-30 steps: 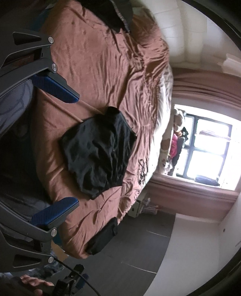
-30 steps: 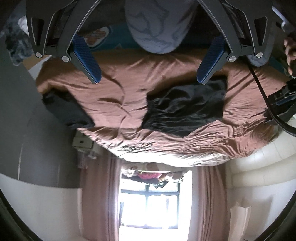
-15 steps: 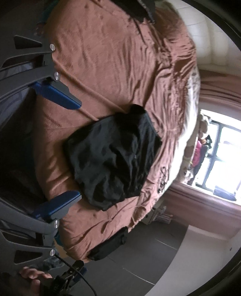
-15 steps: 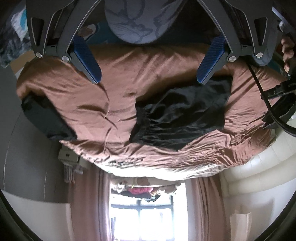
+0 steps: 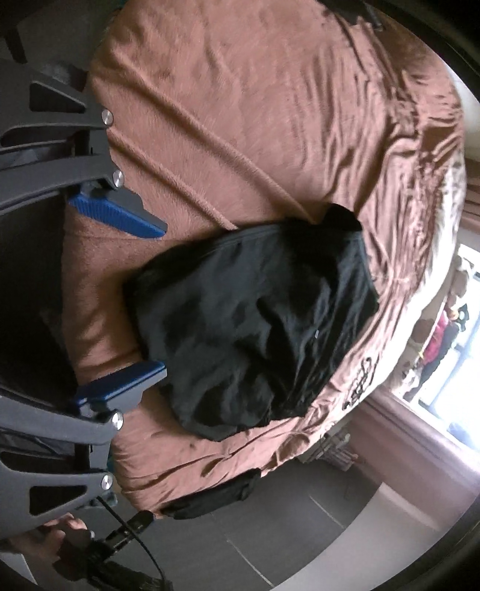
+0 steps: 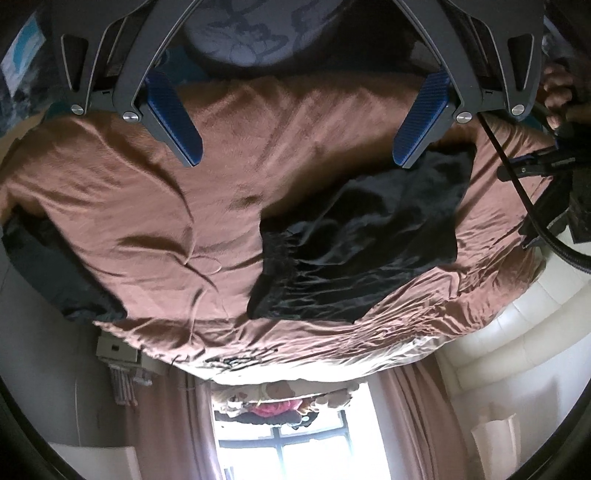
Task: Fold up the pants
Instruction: 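Reach both grippers to the black pants and close on the fabric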
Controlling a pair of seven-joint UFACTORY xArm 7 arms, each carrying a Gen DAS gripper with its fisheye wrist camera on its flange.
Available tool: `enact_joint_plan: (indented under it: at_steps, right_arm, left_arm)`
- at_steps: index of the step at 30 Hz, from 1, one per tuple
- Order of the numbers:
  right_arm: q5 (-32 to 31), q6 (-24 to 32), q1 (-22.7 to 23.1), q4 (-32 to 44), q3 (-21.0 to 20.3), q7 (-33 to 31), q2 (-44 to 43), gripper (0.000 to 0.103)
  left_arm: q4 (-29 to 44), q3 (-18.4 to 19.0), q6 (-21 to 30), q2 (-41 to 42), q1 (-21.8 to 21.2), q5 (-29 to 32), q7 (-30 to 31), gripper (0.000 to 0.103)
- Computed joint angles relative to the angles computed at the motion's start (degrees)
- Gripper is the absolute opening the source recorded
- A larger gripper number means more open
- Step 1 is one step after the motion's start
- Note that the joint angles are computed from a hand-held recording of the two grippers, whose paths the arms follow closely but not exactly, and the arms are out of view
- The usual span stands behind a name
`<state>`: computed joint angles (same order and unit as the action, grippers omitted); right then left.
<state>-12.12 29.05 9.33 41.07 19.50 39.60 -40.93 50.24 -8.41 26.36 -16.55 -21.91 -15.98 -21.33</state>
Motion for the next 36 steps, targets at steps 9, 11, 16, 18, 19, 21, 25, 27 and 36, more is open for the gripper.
enact_joint_plan:
  at_steps: [9,11,16,18,19,21,25,27,36]
  right_arm:
    - [5.4,-5.2,3.7,0.0,-6.2,-5.1,6.4,0.095]
    - [7.0,-6.2,4.6,0.4,-7.6,-6.6,8.2,0.093]
    - [12.1,-8.7,7.2,1.5,-11.1,-10.8,12.4,0.093]
    - [13.9,-9.3,7.8,2.1,-12.1,-12.5,14.1,0.093]
    - [15.2,-9.7,8.5,2.4,-12.8,-13.6,15.0,0.093]
    - [17.3,-10.5,9.2,3.1,-13.8,-15.3,16.7,0.093]
    - [23.4,-11.8,11.8,4.8,-16.4,-19.8,20.0,0.093]
    - [28.0,-12.4,13.8,6.0,-18.3,-23.4,21.9,0.092]
    - [45.9,-12.8,15.6,13.1,-20.4,-36.1,31.1,0.084]
  left_arm:
    - [3.6,2.4,2.7,6.6,-0.6,-10.0,4.5,0.059]
    - [4.3,2.5,3.7,7.7,-0.2,-12.6,6.0,0.059]
    - [5.1,2.3,4.5,8.9,1.3,-15.9,7.2,0.058]
    - [5.5,2.4,4.4,9.5,1.7,-17.7,8.0,0.058]
    - [6.1,2.4,4.3,10.1,1.9,-18.3,8.4,0.058]
    - [7.0,2.3,4.3,11.2,2.5,-19.2,9.2,0.058]
    - [7.0,2.8,3.9,11.7,3.1,-28.1,14.0,0.057]
    - [5.6,3.0,4.0,10.6,3.5,-32.1,15.7,0.053]
    - [0.8,3.0,3.9,6.0,2.9,-35.6,15.1,0.039]
